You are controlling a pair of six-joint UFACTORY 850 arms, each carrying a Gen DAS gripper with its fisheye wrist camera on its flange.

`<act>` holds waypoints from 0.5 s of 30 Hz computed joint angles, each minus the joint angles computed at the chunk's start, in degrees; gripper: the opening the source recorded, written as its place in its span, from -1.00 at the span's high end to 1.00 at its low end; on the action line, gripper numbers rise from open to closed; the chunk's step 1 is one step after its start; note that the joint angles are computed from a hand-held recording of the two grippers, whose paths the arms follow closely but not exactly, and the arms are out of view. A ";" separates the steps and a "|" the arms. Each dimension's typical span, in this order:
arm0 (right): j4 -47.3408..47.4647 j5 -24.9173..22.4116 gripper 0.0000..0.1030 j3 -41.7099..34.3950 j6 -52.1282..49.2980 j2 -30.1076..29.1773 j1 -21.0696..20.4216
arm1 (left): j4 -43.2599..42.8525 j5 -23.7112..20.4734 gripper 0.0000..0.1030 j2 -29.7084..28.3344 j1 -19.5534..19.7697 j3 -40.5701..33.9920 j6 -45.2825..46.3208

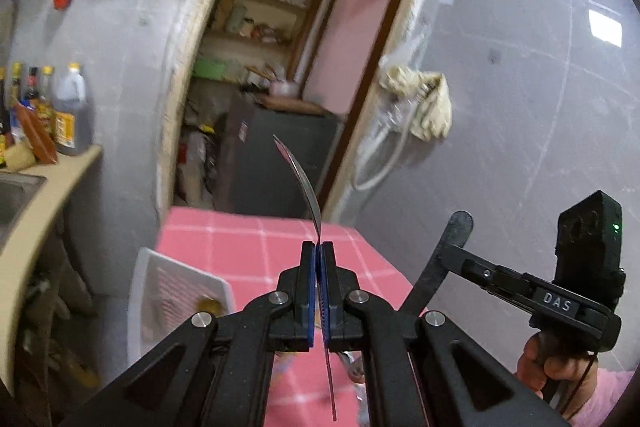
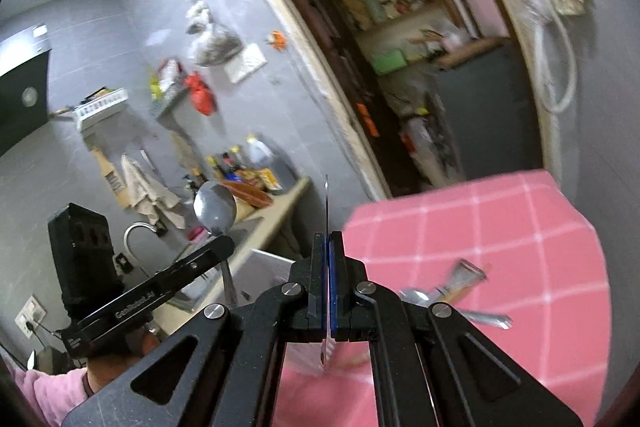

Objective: Organize utensils
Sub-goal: 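Lift and carry the spoon and knife with both tools to the holder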

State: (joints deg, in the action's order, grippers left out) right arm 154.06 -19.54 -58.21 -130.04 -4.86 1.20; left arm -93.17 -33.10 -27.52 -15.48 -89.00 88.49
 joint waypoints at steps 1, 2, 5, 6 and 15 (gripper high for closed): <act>1.84 0.00 0.98 -0.76 -1.95 -0.42 0.84 | -1.30 0.27 0.95 -0.21 0.71 -0.50 0.74; 3.13 -0.26 0.98 -1.72 -3.79 -0.96 1.39 | -2.21 0.61 0.95 -0.37 1.18 -0.91 1.24; 8.02 -0.30 0.98 -3.87 -10.04 -2.29 3.39 | -6.02 1.91 0.95 -1.10 2.22 -1.98 4.24; 8.88 -0.17 0.98 -4.89 -11.73 -3.03 3.95 | -6.54 2.01 0.95 -1.25 2.57 -2.14 4.72; 8.98 2.40 0.98 -10.76 -17.30 -9.28 6.89 | -14.65 3.23 0.95 -4.58 3.96 -3.71 12.16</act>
